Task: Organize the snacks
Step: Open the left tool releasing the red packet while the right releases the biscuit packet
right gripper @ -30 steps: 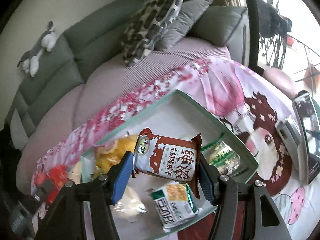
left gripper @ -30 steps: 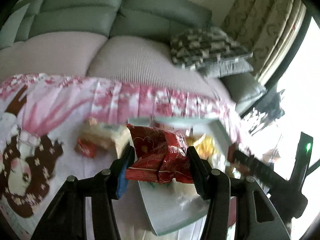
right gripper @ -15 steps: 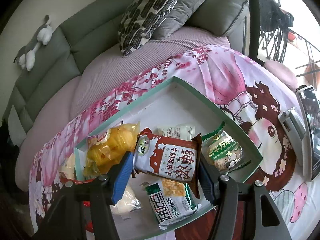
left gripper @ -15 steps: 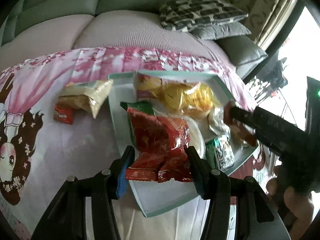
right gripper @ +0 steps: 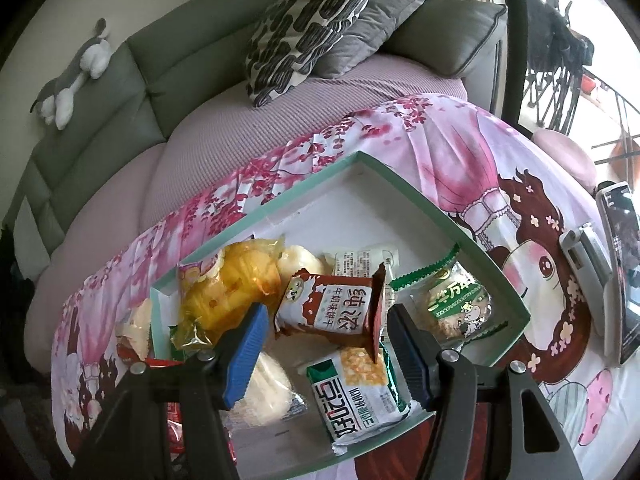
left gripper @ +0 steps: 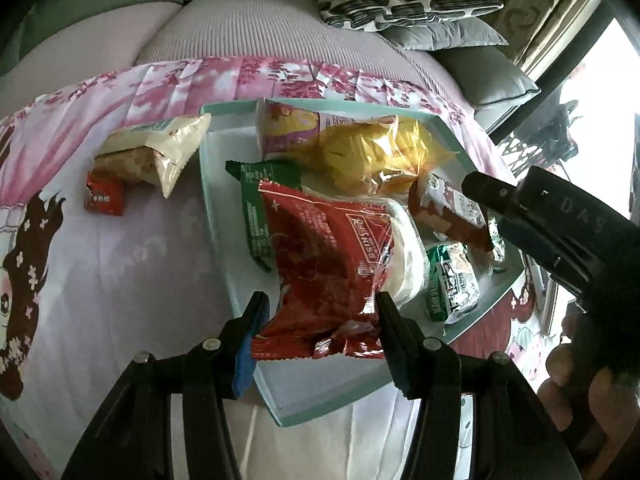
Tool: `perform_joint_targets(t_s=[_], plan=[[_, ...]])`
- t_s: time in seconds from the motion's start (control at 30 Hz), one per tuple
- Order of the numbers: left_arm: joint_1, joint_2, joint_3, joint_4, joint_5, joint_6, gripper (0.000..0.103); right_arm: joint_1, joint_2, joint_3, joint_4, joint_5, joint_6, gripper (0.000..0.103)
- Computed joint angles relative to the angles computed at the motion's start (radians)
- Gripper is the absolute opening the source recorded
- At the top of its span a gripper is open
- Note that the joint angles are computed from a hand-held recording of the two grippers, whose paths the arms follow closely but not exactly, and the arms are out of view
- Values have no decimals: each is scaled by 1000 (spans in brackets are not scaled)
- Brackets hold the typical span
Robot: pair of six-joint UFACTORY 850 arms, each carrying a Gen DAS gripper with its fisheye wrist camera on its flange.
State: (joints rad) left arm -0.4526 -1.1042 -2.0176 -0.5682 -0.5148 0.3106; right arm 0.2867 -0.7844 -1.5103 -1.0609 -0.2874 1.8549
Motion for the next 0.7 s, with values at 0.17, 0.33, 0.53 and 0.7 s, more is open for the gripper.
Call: perform_joint_targets(t_s=[0.17,0.33,0.53,0.7], plan=[[4,-9,-17,-1,-23,-11,56,1,-6,-11,56,-16,-58,66],[4,2,-16,22,-22,-22,66,2,-7,-13,81,-25,-82,66],[10,30,13,-20,-3,26,66,4,-2,-12,82,-37,-88,66],[18,56,43,-61,23,55,66,8,-3,-18,97,-47,-113,66]])
